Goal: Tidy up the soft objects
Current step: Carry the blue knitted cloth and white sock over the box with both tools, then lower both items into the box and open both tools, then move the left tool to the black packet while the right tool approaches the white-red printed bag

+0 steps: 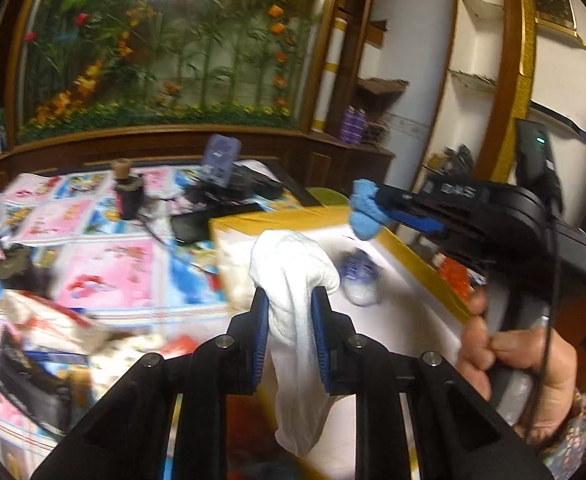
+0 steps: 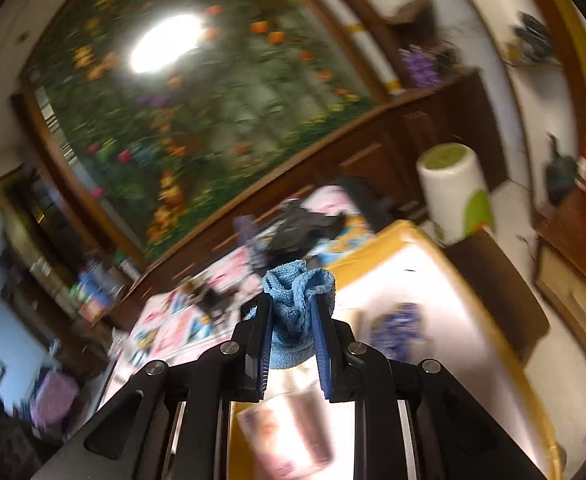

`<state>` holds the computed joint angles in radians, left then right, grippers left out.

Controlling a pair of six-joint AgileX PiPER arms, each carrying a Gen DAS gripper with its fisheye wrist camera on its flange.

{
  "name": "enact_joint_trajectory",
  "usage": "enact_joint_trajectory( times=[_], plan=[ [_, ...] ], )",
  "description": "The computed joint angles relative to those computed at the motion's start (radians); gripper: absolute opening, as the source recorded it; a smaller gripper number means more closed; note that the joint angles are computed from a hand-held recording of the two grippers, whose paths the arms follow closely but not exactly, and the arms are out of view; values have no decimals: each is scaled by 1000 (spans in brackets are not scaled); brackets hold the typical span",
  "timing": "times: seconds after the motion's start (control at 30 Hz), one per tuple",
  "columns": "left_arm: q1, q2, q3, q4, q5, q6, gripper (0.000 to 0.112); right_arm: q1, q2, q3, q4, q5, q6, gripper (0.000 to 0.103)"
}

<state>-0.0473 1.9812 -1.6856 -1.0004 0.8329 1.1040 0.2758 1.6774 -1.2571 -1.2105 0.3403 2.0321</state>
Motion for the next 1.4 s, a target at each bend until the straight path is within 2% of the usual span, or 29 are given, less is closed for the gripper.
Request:
enact_joint_trajectory(
  times=[0.13,0.3,0.37,0.47,0.57,0.73,0.87,1.07,1.13,1.3,1.4],
  plan=[
    [-70,21,-17,84,48,-79,20,-64,7,1,293,1,-220,20],
    [-108,39,-22,141,69,-123,20,-114,30,-15,648,-52,-573,20],
    [-114,42,-24,160,61,-138,20,-102,45,-37,678,-28,-611,20],
    [-112,63,-50,190,90,-173,20,-107,67,-63,811,-29,-755,21],
    [-110,73,-62,205,101,-181,20,-102,94,-99,881,-10,-837,22],
    [-109,65,-47,202,86,-169,24,-82,114,-133,870,22,-846,26],
    [-98,80,-73,201,110,-195,32,-76,111,-130,813,17,-781,40],
    [-81,66,-55,159,103,-168,43,-68,86,-96,665,-10,-629,40],
    [-74,55,-41,132,98,-142,52,-62,77,-86,606,-17,-572,40],
    [-68,-4,41,66,11,-39,55,-43,64,-76,480,-23,-470,40],
    [-61,-22,64,41,-14,-4,57,-37,63,-79,455,-14,-457,40]
  ],
)
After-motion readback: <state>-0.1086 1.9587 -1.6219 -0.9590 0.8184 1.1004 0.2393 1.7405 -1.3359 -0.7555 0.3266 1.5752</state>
